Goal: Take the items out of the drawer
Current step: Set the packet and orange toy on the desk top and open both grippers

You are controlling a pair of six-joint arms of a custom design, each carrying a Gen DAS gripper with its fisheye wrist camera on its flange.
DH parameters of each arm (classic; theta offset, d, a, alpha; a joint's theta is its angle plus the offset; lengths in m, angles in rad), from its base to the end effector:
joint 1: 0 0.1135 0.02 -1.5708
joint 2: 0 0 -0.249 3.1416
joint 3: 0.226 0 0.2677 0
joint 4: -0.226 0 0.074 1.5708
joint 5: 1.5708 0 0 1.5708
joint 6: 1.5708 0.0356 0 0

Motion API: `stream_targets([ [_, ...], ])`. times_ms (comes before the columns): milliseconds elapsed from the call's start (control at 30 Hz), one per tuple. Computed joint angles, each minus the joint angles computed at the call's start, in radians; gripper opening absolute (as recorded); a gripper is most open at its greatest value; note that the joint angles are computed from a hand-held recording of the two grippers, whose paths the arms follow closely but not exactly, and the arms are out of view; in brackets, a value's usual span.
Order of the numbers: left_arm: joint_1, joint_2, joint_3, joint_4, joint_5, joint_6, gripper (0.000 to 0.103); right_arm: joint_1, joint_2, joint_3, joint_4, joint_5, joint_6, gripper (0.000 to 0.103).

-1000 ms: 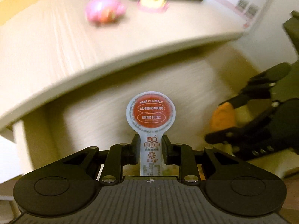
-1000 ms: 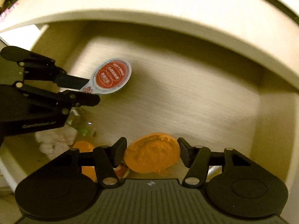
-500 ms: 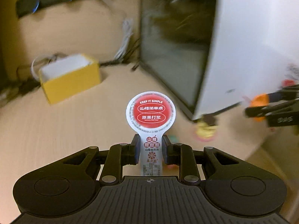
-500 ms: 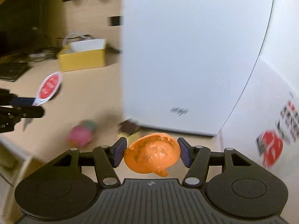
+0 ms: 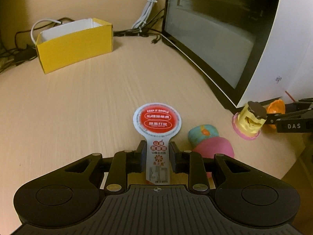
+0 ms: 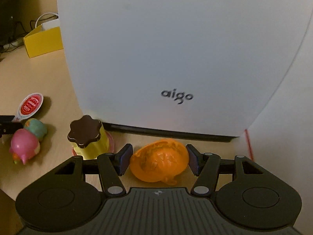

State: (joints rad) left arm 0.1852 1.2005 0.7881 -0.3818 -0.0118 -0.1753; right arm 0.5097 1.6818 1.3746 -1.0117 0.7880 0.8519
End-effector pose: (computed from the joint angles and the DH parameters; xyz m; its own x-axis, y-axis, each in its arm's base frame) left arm 0.2651 0.0501 0.2178 -0.6568 -0.3005 -0.6916 -0.3116 0.9434 -0.1139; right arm 0.3083 0.1434 0.2433 -0.6996 0.2170 -0.6808 0.5111 0.8178 -0.2646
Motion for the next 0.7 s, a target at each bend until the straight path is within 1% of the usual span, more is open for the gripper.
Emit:
stream_targets([
  [100,0.027,0.04,0.039,-0.006,0.032,0.006,0.028,-0.004,-0.017,-0.035,0.06,-0.013,-0.031,0.058],
  [167,0.043,0.011,0.037,-0.01,0.047,0.003,0.028,-0.004,-0.02,-0.038,0.07,-0.021,-0.045,0.058],
  [233,0.044,-0.039,0.028,-0.011,0.036,0.005,0.028,0.003,-0.026,-0.036,0.062,-0.021,-0.036,0.065],
  [333,0.042,-0.128,0.023,-0.038,0.022,0.024,0.028,0.036,-0.052,-0.04,0.046,0.014,-0.005,0.073],
  [533,0.004,-0.269,0.028,-0.173,0.037,0.058,0.028,0.137,-0.089,-0.027,-0.062,0.084,0.109,0.08],
  [633,-0.028,-0.346,0.005,-0.246,0.074,0.073,0.028,0.199,-0.111,-0.053,-0.098,0.097,0.162,0.086],
  [667,-0.04,-0.37,-0.004,-0.271,0.088,0.078,0.028,0.233,-0.111,-0.058,-0.117,0.109,0.198,0.086],
  [700,-0.053,-0.391,-0.012,-0.296,0.1,0.084,0.028,0.286,-0.079,-0.024,-0.17,0.127,0.269,0.088],
])
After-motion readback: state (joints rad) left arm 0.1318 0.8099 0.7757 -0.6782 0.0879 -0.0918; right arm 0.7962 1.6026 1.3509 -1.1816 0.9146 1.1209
